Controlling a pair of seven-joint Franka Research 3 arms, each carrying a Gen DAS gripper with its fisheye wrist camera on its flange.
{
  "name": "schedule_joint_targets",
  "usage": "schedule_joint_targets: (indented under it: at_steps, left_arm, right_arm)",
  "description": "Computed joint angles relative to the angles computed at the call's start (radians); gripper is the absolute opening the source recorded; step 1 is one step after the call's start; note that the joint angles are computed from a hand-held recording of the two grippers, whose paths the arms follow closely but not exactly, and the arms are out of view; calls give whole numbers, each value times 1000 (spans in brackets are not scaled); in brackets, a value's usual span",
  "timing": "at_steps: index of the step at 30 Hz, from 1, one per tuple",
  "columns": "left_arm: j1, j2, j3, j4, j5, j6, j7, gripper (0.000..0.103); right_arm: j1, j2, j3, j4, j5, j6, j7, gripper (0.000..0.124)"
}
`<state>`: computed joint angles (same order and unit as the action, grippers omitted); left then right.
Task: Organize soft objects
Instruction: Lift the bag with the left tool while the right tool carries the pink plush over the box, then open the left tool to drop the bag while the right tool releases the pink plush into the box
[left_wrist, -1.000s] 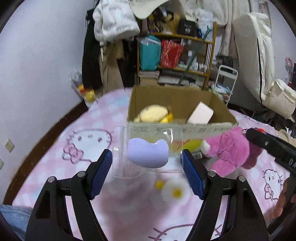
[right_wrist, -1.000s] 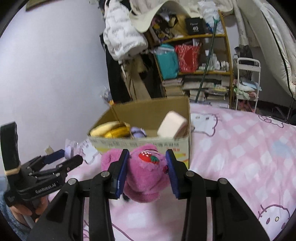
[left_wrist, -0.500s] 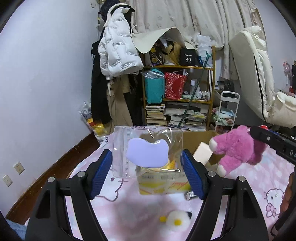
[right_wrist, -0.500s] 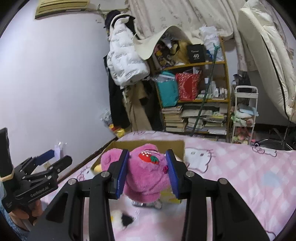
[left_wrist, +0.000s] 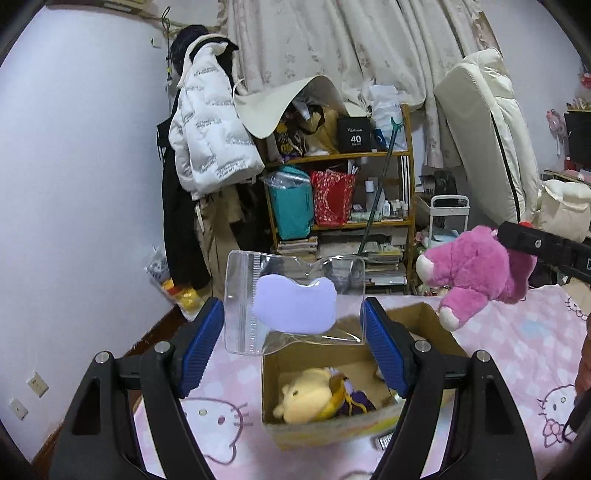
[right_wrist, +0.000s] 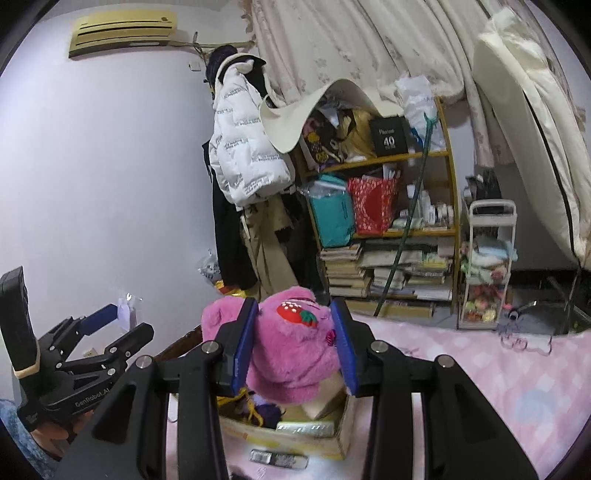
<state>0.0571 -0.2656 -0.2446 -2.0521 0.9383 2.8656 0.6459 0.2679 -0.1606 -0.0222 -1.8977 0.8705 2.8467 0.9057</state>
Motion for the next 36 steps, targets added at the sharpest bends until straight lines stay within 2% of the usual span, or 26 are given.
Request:
schedule_joint_targets:
  at_steps: [6,10,12,14,22,27,36]
  left_arm:
    - [18,21,-5,2,62,23,-80,76]
    - [25,35,-5,-2,112,32,-113,76]
    - [17,48,2,3,116,30,-106,76]
    - [7,63,13,4,101,29,-98,76]
    - [-28,123,49,20,26,14,-39,76]
    - [-55,150,73,22,-85,9,55,76]
    - [-72,173,82,29,-155,-3,122,76]
  right_arm:
    - [4,37,0,34,56,7,-63,42]
    - [-2,43,7,32,62,6,-76,42]
    - [-9,53,20,25,24,23,-39,42]
    - [-4,63,21,23,43,31,-56,42]
    - [-19,113,41,26,-23,21,-22,42]
    - [-21,128,54,16,-54,27,-27,43]
    - [-15,131,66,-7,-62,56,-68,43]
